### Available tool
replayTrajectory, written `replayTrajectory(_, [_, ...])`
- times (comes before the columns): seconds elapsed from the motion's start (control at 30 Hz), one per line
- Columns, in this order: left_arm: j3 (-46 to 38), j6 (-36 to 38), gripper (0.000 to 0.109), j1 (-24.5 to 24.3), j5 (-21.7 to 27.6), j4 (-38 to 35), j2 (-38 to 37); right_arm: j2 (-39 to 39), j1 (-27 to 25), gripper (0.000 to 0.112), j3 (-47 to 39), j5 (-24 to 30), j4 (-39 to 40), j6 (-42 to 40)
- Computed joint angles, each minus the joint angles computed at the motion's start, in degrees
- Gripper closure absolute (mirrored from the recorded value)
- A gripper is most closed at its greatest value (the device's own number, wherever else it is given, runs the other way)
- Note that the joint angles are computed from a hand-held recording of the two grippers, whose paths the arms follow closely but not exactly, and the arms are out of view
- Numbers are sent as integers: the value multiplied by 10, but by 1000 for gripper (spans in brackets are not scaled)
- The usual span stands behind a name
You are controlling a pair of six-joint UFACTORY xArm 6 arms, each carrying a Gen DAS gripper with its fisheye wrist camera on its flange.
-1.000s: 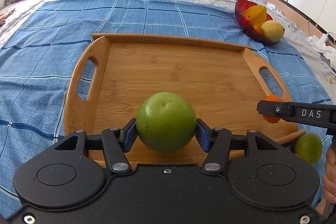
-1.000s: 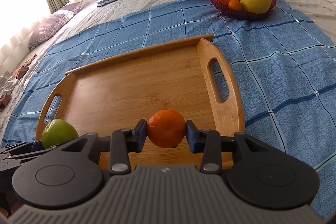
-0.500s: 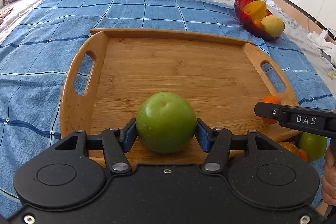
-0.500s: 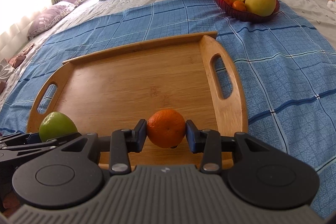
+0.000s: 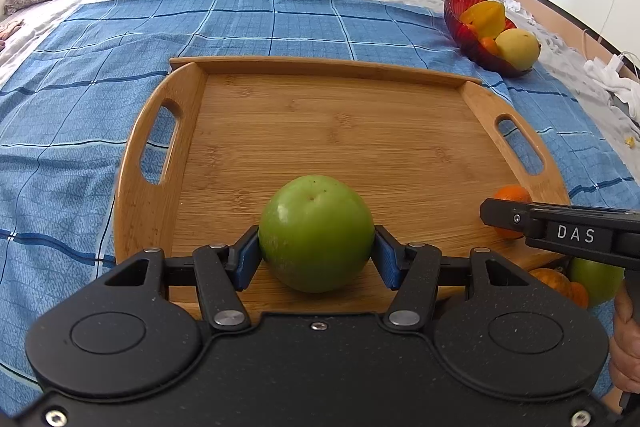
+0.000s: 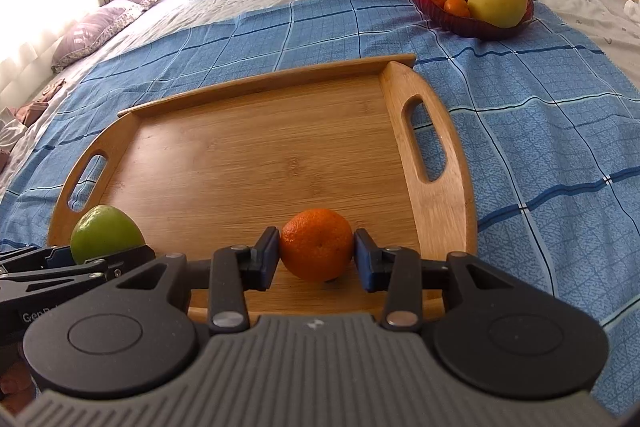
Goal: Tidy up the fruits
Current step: 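Lift the pomelo with left gripper over the tray while right carries the tangerine there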
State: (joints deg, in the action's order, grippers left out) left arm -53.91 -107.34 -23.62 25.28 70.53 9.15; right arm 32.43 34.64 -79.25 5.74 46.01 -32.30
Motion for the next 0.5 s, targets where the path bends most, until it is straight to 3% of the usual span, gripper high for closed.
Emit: replayTrajectory(0.5, [0, 1, 52, -2, 3, -1, 0, -4, 2, 65, 4, -1, 31, -33])
